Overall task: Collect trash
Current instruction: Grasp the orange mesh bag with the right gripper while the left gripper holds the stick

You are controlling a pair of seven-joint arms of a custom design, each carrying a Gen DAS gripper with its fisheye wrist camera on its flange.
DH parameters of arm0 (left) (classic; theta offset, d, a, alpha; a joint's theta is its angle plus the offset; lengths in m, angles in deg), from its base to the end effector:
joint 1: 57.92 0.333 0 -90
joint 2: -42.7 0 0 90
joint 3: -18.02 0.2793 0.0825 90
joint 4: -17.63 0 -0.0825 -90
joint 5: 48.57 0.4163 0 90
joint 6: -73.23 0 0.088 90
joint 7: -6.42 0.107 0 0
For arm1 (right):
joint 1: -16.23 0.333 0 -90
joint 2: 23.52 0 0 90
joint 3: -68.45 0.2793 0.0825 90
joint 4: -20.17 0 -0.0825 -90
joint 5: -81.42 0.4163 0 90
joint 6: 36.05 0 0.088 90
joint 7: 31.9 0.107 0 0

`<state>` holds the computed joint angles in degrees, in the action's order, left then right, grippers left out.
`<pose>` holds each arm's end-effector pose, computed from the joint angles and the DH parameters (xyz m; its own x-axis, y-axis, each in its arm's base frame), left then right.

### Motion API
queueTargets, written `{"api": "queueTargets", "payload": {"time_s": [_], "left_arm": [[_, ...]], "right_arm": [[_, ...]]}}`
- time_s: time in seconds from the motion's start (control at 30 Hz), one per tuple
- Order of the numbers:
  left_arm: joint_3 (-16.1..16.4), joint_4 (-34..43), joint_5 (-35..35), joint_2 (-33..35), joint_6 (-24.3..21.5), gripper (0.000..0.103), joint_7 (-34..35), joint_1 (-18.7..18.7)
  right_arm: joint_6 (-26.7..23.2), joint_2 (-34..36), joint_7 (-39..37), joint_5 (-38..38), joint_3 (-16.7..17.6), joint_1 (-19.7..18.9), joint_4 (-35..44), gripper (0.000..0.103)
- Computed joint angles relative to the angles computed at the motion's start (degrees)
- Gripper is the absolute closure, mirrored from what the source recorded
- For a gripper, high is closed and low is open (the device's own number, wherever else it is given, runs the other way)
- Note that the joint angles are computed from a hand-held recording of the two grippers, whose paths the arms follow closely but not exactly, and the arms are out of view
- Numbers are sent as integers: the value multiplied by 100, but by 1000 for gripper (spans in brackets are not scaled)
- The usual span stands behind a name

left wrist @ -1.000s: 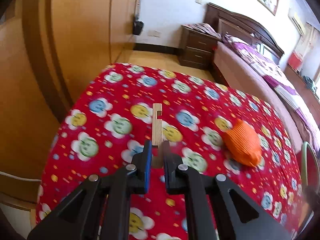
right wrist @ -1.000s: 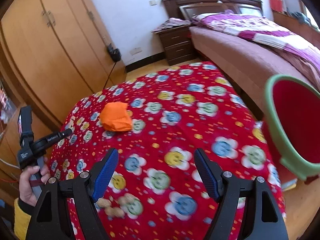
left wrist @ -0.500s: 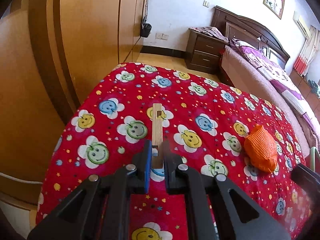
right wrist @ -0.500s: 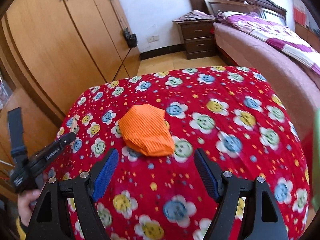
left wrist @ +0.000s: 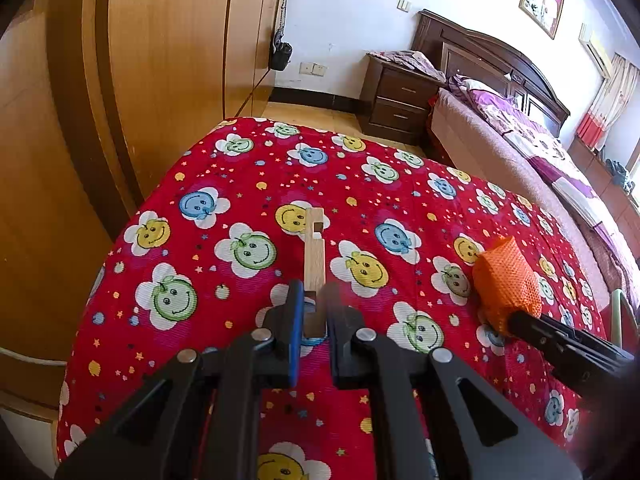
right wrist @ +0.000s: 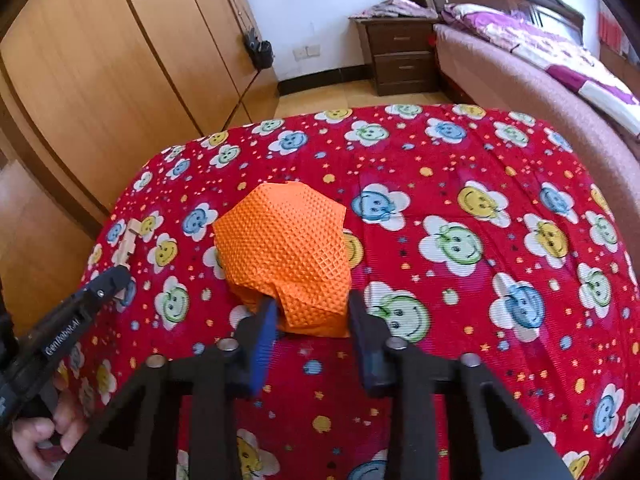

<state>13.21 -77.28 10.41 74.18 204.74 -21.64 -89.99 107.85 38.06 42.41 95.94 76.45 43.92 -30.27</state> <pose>0.5773 -0.4030 0.2577 0.6185 -0.7630 0.1877 -0.4990 -0.5660 -0.6563 0.7074 0.4401 0.2728 0.6231 -0.7543 -0.2070 -0.7094 -0.4335 -0.5557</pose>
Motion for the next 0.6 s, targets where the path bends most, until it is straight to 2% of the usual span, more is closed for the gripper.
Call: {"api": "queueTargets", "payload": {"time_s": [0.07, 0.17, 0.43, 0.6], "left_arm": [[3, -39, 22, -24, 15, 93, -8, -3], [8, -43, 68, -25, 60, 93, -14, -1], [-15, 26, 162, -42, -18, 93, -8, -84], [-50, 141, 273, -52, -9, 93, 43, -171]], "right_arm": [[-33, -74, -141, 132, 135, -119, -109, 86], [236, -467, -397, 371, 284, -300, -734, 93], [1154, -1794, -1454, 1372, 850, -964, -2815, 96], [1449, -2443, -2155, 2219, 1160, -1412, -3722, 96]]}}
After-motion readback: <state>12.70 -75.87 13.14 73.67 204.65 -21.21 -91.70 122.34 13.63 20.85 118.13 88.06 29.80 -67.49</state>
